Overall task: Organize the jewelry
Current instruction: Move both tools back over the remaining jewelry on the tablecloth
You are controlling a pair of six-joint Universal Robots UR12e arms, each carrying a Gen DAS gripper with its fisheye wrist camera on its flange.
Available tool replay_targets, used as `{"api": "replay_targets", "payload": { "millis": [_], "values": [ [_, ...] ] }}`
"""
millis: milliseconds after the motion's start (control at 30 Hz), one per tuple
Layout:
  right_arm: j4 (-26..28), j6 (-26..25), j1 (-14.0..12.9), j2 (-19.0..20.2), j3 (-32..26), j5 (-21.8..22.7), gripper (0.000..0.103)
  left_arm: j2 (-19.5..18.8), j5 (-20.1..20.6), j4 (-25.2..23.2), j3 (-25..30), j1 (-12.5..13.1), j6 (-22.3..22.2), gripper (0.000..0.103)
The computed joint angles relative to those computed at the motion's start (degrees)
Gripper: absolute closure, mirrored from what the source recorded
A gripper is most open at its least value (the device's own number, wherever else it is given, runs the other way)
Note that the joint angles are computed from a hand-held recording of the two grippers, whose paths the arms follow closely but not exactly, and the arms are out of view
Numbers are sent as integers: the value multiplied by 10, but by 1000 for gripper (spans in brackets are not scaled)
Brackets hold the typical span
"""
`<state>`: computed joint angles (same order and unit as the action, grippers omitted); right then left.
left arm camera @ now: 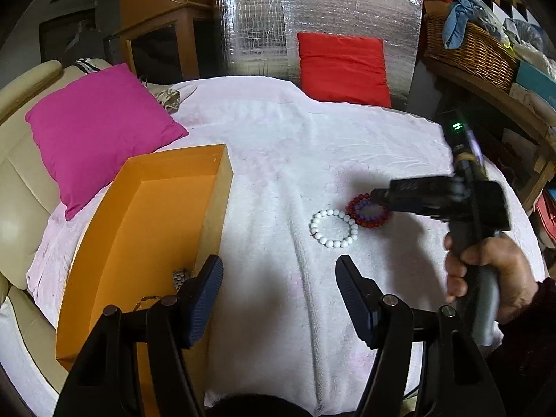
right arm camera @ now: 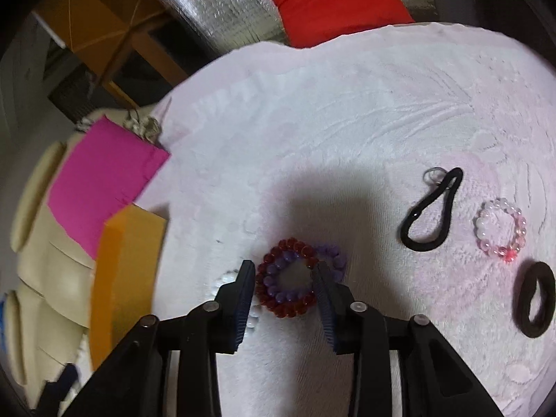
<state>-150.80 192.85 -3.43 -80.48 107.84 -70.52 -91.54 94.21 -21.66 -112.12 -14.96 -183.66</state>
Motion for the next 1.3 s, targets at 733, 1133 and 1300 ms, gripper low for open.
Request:
{"api": "replay_targets", "payload": {
  "millis": [733,1133,1300],
  "values": [
    [72,-32,-106,-80,77,93,93,-38,-28,-21,29,-19,31,35],
    [97,-45,-149,-106,101,144,81,-83,-50,-69,70,-27,39,35],
    [78,-13,-170,-110,109,155,78,-95,-48,-70,81,-36,54,35]
  ]
}}
